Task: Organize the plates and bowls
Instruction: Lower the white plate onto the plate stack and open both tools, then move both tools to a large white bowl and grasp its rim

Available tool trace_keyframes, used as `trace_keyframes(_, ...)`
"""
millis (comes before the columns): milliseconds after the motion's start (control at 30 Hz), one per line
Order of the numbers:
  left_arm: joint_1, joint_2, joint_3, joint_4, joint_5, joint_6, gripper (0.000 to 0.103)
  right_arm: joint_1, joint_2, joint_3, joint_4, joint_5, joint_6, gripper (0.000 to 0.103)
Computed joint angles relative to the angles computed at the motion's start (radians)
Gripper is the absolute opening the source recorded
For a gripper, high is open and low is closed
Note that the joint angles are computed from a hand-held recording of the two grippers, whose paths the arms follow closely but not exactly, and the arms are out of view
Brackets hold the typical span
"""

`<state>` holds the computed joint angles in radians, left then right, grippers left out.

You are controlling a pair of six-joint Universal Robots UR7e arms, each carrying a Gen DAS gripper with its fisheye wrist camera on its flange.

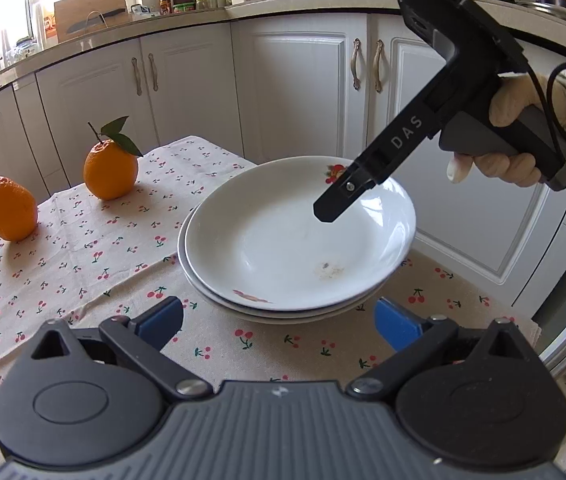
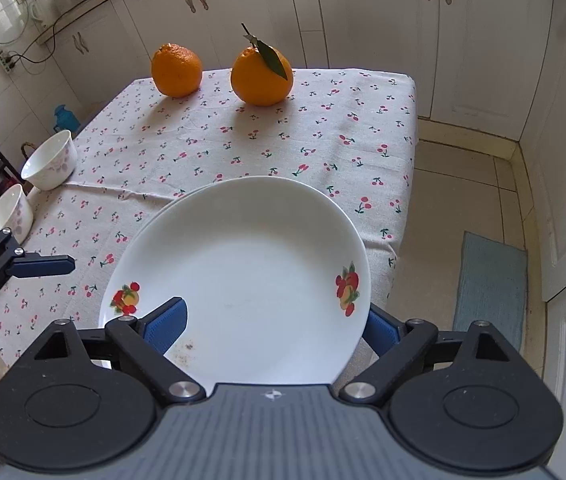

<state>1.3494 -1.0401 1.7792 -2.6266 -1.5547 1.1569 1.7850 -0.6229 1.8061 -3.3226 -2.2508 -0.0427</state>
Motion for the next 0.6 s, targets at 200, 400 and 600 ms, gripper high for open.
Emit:
trace_keyframes(200, 0.015, -0.021, 0.001, 0.004, -0.035, 0.001, 0.102, 0.029, 0.024, -0.008, -0.003, -0.056, -0.019, 0.101)
trace_keyframes(400, 0.037, -0.056, 0.001, -0.002, -0.075, -0.01, 0.102, 0.109, 0.092, -0.052, -0.087, -0.151, -0.11, 0.103)
trace_keyframes(600, 0.082, -0.116, -0.002, -0.011, -0.118, -0.034, 0.102, 0.196, 0.21, -0.152, -0.249, -0.164, -0.283, 0.103)
